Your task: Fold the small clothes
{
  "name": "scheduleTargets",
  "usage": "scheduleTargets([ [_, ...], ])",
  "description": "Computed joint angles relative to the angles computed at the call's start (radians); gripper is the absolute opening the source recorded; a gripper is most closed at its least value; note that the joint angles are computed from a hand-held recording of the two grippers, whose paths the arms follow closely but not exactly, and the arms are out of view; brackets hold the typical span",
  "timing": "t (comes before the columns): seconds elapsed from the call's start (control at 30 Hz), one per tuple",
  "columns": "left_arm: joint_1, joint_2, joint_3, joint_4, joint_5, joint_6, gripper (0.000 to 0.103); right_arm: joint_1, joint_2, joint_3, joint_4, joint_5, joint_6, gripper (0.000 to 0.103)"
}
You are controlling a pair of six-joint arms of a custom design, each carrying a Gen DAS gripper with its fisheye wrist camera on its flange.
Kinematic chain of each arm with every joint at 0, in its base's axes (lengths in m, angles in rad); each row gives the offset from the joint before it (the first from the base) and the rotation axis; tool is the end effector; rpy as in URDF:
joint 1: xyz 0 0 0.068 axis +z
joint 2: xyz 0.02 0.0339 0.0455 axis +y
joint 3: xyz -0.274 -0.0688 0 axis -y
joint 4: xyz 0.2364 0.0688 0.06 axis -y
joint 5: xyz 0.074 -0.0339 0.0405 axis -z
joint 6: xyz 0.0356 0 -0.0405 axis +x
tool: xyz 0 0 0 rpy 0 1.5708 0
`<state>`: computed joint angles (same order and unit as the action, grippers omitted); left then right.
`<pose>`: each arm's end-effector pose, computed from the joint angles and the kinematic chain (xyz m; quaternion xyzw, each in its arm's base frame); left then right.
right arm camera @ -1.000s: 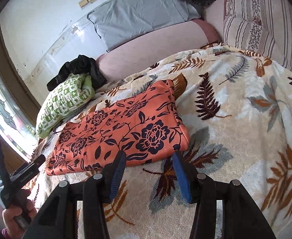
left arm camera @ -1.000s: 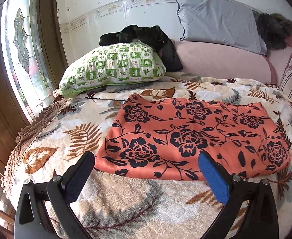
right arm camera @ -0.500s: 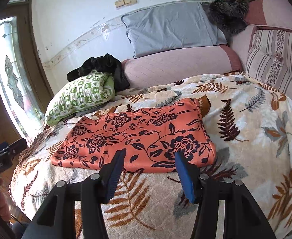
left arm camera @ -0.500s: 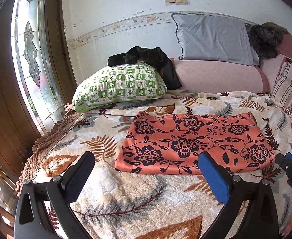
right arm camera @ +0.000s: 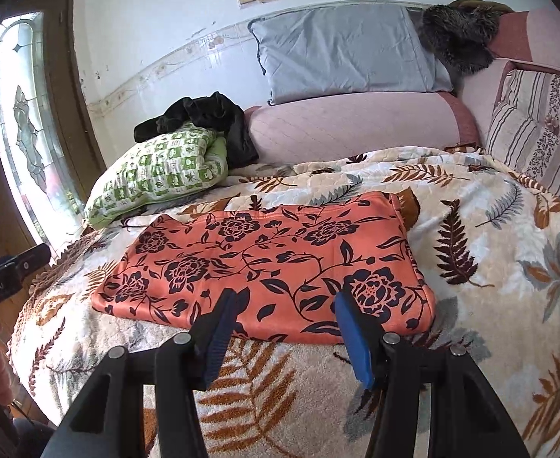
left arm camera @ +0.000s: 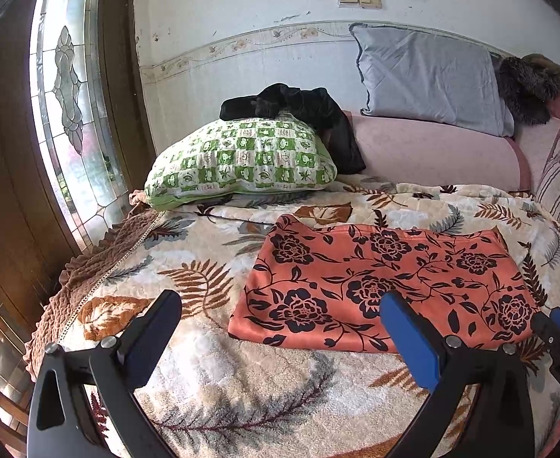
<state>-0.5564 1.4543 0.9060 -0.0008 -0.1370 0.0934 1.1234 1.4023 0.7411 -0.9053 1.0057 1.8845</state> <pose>0.2695 -0.1619 0.2566 0.2461 0.8354 -0.0538 0.4885 0.1127 0.1654 0.1927 0.3264 0.8131 -0.0303 0.4810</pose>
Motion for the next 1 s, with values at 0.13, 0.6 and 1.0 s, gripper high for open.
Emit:
scheduleTargets([
  [0.13, 0.009, 0.087, 0.054, 0.013, 0.005, -0.014, 0.103, -0.161, -0.072, -0.09, 0.252, -0.065, -0.233, 0.057],
  [0.6, 0.048, 0.548, 0.372, -0.093, 0.048, -0.091, 0.103, -0.572, 0.081, -0.193, 0.713, -0.467, -0.589, 0.057],
  [1.0, 0.036, 0.47, 0.239, 0.047, 0.006, -0.027, 0.103, -0.332, -0.034, -0.136, 0.441, -0.204, -0.442, 0.058],
])
